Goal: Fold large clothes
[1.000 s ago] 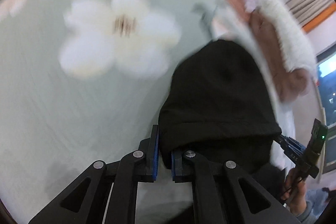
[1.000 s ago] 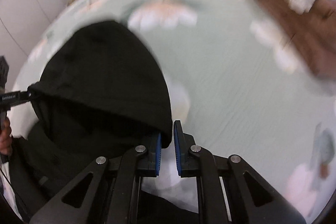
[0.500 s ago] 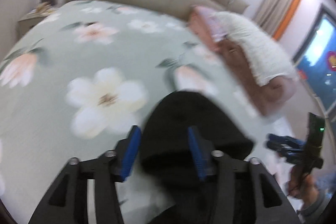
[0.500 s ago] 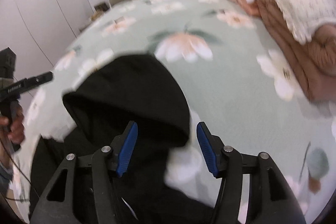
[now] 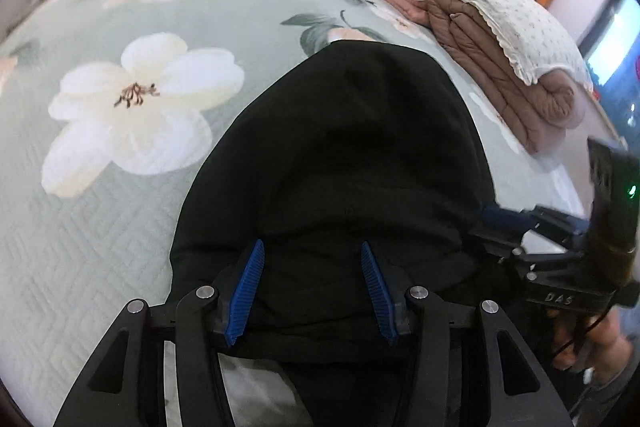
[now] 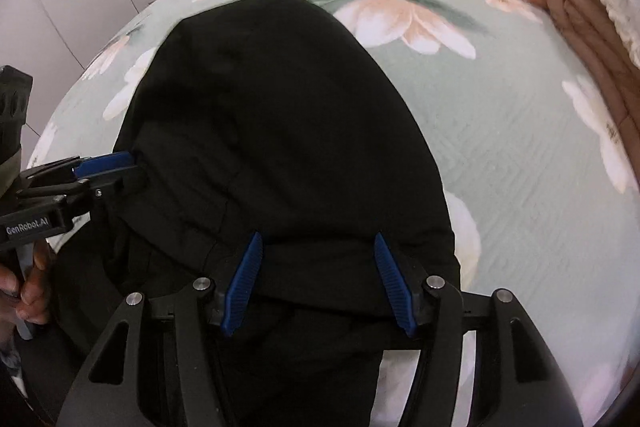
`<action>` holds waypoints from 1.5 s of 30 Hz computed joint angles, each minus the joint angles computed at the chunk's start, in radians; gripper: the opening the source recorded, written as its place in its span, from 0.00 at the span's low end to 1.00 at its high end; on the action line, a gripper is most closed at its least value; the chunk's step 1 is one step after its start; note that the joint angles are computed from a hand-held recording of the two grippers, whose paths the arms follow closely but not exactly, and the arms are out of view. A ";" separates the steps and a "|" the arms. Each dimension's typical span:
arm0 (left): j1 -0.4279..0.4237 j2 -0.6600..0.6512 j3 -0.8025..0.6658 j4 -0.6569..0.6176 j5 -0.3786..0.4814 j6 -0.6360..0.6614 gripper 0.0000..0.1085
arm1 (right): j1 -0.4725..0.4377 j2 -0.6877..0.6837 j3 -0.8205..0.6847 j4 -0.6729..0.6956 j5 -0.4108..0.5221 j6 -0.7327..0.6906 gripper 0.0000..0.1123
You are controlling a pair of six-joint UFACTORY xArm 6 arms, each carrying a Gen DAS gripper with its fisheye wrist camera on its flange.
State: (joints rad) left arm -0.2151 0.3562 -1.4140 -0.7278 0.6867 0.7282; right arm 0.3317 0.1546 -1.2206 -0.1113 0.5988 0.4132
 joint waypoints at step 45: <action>0.107 -0.041 -0.101 -0.089 0.182 0.086 0.58 | -0.158 -0.133 0.059 0.411 0.107 -0.482 0.62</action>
State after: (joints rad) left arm -0.1084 0.3150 -1.5150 -0.8172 0.8685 0.8141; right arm 0.1739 0.0220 -1.1611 0.2996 0.7055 -0.0692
